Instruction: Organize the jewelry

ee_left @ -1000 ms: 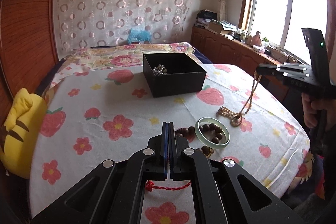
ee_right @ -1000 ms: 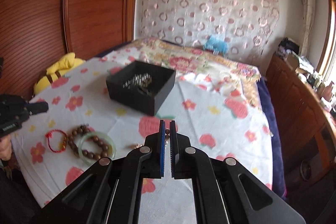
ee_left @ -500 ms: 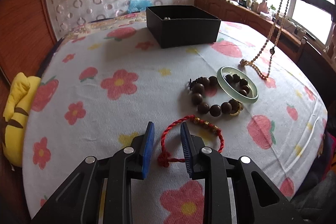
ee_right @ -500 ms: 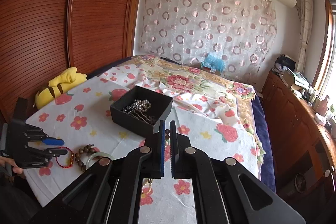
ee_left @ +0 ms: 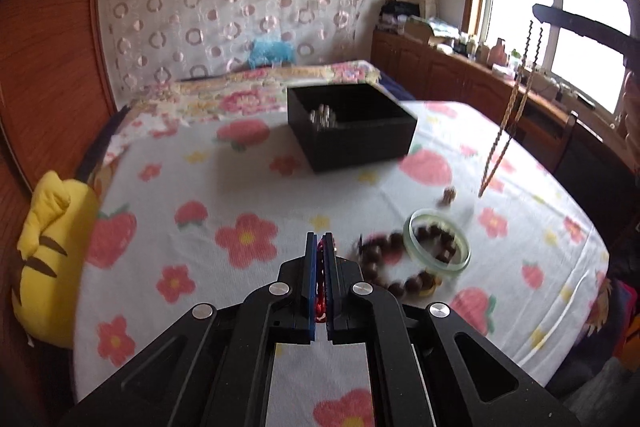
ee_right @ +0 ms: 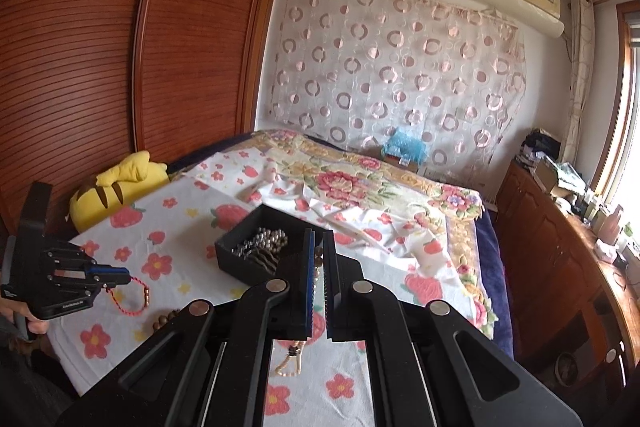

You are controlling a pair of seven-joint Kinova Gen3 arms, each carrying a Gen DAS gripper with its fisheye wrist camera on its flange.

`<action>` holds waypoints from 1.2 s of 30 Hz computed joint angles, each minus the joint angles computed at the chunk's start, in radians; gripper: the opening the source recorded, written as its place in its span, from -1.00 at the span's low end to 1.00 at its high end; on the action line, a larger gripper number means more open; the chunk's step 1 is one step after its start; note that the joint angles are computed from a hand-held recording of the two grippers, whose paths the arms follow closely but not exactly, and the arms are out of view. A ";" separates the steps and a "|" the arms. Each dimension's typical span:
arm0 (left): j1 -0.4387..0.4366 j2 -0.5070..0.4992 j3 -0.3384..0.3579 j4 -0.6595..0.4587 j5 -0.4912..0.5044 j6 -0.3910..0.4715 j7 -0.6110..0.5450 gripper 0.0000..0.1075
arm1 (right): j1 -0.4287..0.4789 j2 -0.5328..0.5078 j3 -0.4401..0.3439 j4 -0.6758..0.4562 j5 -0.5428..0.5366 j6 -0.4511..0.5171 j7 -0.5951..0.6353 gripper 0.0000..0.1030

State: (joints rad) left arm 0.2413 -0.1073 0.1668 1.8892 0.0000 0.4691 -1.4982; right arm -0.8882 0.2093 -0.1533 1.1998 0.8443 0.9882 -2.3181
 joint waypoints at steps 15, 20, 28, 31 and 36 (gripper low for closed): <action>0.030 0.092 0.027 -0.181 -0.092 -0.047 0.041 -0.96 | -0.016 0.152 0.092 -0.305 -0.090 0.013 0.177 -0.91; 0.050 0.129 0.013 -0.225 -0.126 -0.046 0.058 -0.96 | 0.006 0.216 0.129 -0.419 -0.184 -0.009 0.226 -0.91; 0.079 0.192 -0.013 -0.304 -0.165 -0.019 0.090 -0.96 | 0.034 0.325 0.184 -0.563 -0.327 -0.001 0.277 -0.91; 0.090 0.205 -0.021 -0.319 -0.176 -0.012 0.101 -0.96 | 0.047 0.339 0.195 -0.561 -0.362 -0.007 0.278 -0.91; 0.097 0.212 -0.027 -0.329 -0.181 -0.007 0.103 -0.96 | 0.085 0.358 0.187 -0.535 -0.432 -0.018 0.277 -0.91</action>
